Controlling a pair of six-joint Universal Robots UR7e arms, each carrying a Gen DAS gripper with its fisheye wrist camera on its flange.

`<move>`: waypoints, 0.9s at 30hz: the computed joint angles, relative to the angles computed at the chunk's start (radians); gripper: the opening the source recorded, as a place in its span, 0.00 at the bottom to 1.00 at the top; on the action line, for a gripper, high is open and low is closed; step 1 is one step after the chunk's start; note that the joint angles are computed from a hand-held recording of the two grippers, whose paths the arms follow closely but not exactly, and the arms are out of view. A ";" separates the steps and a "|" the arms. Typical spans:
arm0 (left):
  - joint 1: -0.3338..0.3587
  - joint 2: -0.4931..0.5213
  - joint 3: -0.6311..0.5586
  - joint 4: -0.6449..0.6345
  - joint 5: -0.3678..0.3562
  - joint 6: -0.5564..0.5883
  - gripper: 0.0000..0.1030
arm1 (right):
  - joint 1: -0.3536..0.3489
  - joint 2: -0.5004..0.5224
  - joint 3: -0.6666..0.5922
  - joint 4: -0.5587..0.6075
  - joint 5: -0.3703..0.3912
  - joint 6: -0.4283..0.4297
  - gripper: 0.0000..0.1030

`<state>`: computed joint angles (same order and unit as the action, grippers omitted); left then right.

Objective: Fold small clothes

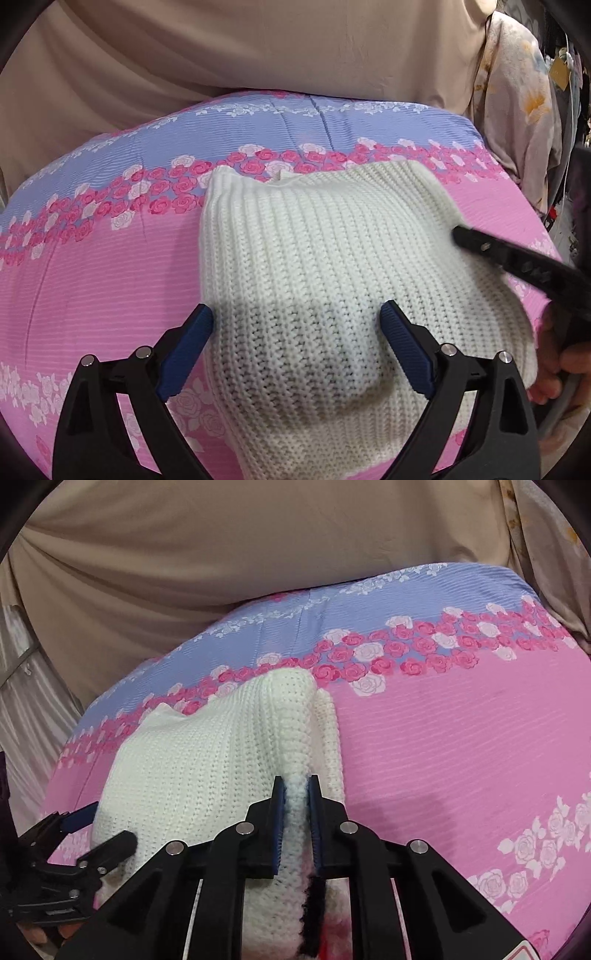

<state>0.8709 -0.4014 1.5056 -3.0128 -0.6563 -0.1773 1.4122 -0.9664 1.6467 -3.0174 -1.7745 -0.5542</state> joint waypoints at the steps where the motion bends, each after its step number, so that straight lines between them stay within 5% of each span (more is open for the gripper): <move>1: 0.000 0.001 -0.001 0.004 0.004 -0.004 0.88 | 0.006 -0.025 0.028 -0.023 0.019 0.001 0.12; 7: 0.003 0.003 -0.002 0.004 0.008 -0.012 0.90 | 0.034 -0.142 0.208 -0.085 0.071 -0.119 0.18; 11: 0.004 0.007 0.001 -0.005 0.014 -0.006 0.91 | 0.023 -0.068 0.214 -0.115 -0.115 -0.163 0.08; 15: 0.001 -0.007 0.022 -0.001 0.002 -0.016 0.92 | 0.006 -0.096 0.231 -0.091 -0.063 -0.123 0.05; 17: 0.000 -0.031 0.053 -0.012 -0.025 -0.028 0.92 | 0.001 -0.137 0.251 -0.104 0.016 -0.104 0.13; 20: 0.000 -0.075 0.108 -0.037 -0.064 -0.061 0.92 | 0.006 -0.136 0.225 -0.143 0.027 -0.092 0.32; 24: -0.003 -0.101 0.139 -0.075 -0.057 -0.087 0.92 | 0.001 -0.068 0.111 -0.062 0.016 -0.060 0.38; 26: -0.004 -0.102 0.138 -0.072 -0.040 -0.092 0.92 | 0.000 -0.015 0.036 0.039 -0.023 -0.040 0.38; 27: -0.005 -0.103 0.137 -0.062 -0.036 -0.098 0.92 | 0.002 0.003 0.018 0.049 -0.039 -0.038 0.21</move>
